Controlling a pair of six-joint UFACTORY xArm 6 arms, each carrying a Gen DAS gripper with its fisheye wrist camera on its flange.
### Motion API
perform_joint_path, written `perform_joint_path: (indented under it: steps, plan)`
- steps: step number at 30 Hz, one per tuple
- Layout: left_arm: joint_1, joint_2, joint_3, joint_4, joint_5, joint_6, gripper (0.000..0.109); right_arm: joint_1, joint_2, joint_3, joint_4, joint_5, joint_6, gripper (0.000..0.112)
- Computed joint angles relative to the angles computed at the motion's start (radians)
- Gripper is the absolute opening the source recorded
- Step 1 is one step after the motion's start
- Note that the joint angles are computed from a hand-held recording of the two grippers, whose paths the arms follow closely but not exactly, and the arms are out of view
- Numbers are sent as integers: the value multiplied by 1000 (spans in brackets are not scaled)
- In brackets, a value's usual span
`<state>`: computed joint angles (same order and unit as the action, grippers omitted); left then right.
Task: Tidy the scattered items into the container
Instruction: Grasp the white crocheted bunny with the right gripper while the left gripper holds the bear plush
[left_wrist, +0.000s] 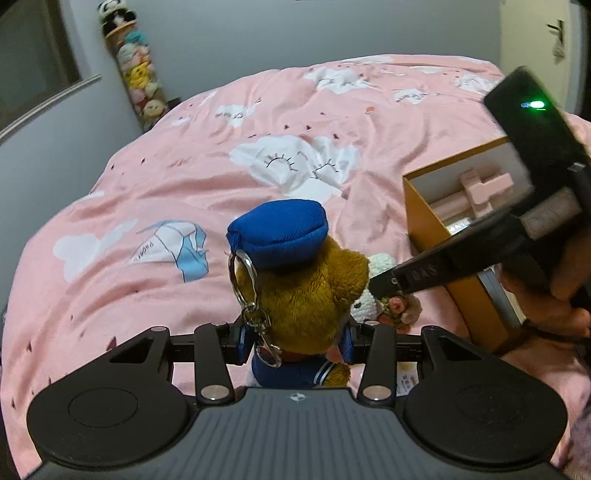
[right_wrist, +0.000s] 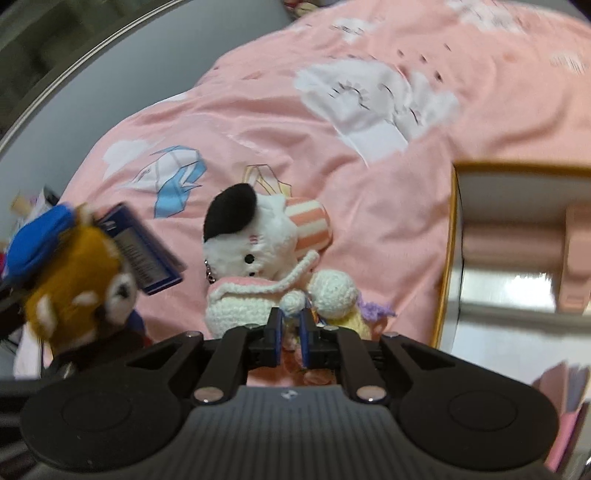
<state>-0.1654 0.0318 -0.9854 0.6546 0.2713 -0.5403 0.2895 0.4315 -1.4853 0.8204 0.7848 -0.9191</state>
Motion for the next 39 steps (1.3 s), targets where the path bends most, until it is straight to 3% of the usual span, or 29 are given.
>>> perform_joint_path:
  steps: [6,8,15,19,28,35,39]
  plan:
    - [3,48,-16,96,-35,-122,50,6,-44,51,2,-26,-283,19]
    - [5,55,-15,89,-51,-123,50,9,-72,85,-20,-36,-388,32]
    - [-1,52,-9,185,-50,-186,50,54,-147,233,-87,-153,-709,34]
    - [-3,45,-4,215,-50,-211,50,90,-146,270,-37,-250,-845,42]
    - [7,34,9,194,-62,-205,49,109,-56,195,-86,-304,-818,60]
    - [9,30,12,198,-62,-203,49,115,-10,166,-25,-372,-836,59]
    - [9,29,13,199,-64,-208,49,113,-5,160,-1,-394,-817,53]
